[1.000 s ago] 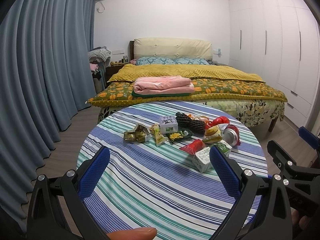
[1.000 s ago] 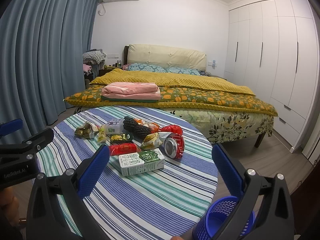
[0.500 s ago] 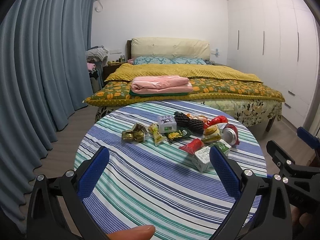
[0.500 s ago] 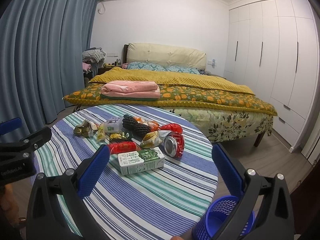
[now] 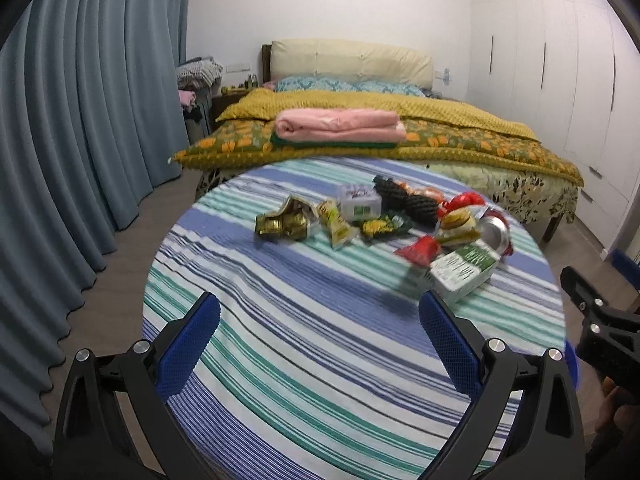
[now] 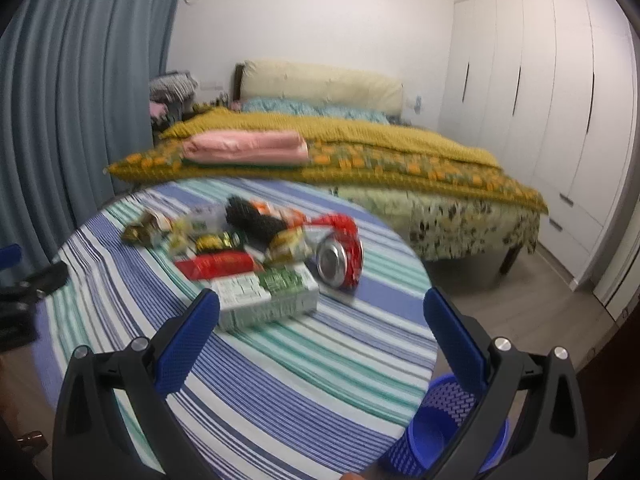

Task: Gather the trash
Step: 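Grasp the red snack wrapper with the left tool while the right tool grasps the milk carton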

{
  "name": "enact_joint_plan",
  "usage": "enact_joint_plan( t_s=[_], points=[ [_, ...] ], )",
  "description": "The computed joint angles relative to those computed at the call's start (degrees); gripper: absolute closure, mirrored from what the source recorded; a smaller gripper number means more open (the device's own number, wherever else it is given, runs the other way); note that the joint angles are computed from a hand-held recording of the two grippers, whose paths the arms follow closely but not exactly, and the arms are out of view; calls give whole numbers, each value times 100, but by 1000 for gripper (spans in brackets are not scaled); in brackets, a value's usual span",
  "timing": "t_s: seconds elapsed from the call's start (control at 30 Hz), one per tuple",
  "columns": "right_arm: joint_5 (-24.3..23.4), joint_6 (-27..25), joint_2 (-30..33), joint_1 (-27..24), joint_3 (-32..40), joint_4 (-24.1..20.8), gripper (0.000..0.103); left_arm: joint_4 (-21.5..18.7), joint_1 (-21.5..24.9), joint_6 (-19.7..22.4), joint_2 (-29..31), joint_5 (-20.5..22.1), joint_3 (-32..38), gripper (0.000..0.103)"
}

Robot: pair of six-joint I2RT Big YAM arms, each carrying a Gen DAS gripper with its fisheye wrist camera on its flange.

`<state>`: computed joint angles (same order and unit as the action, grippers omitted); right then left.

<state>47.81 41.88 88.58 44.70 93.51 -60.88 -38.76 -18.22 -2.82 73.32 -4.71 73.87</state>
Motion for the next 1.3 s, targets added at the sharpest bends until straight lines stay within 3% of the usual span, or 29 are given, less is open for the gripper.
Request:
enact_joint_plan(
  t_s=[0.17, 0.4, 0.53, 0.63, 0.73, 0.93, 1.03, 1.13, 1.2, 1.3],
  points=[
    [-706, 221, 339, -252, 127, 11, 5, 30, 212, 13, 201, 341, -20, 4],
    [-1836, 656, 1066, -584, 782, -58, 5, 36, 231, 36, 366, 426, -47, 4],
    [-1903, 609, 1711, -619, 1545, -471, 5, 19, 325, 8, 458, 495, -25, 4],
    [-1690, 787, 1990, -679, 1860, -792, 5, 1, 395, -5, 511, 547, -5, 4],
    [-1542, 1340, 1929, -750, 1697, -1157, 5, 4, 429, 23, 535, 577, -12, 4],
    [-1117, 2498, 1231, -784, 655, -1839, 5, 8, 419, 168, 642, 804, 14, 4],
    [-1060, 2431, 794, -745, 105, -1551, 5, -24, 340, 409, 820, 1157, 241, 4],
    [-1215, 2222, 367, -737, -368, -887, 5, -224, 205, 787, 1237, 1554, 851, 4],
    [-1435, 2069, 238, -790, -506, -526, 5, -434, 78, 1092, 1613, 1782, 1383, 4],
    [-1766, 1799, 112, -842, -628, -140, 5, -1108, -176, 1623, 2463, 1956, 2484, 5]
  ],
)
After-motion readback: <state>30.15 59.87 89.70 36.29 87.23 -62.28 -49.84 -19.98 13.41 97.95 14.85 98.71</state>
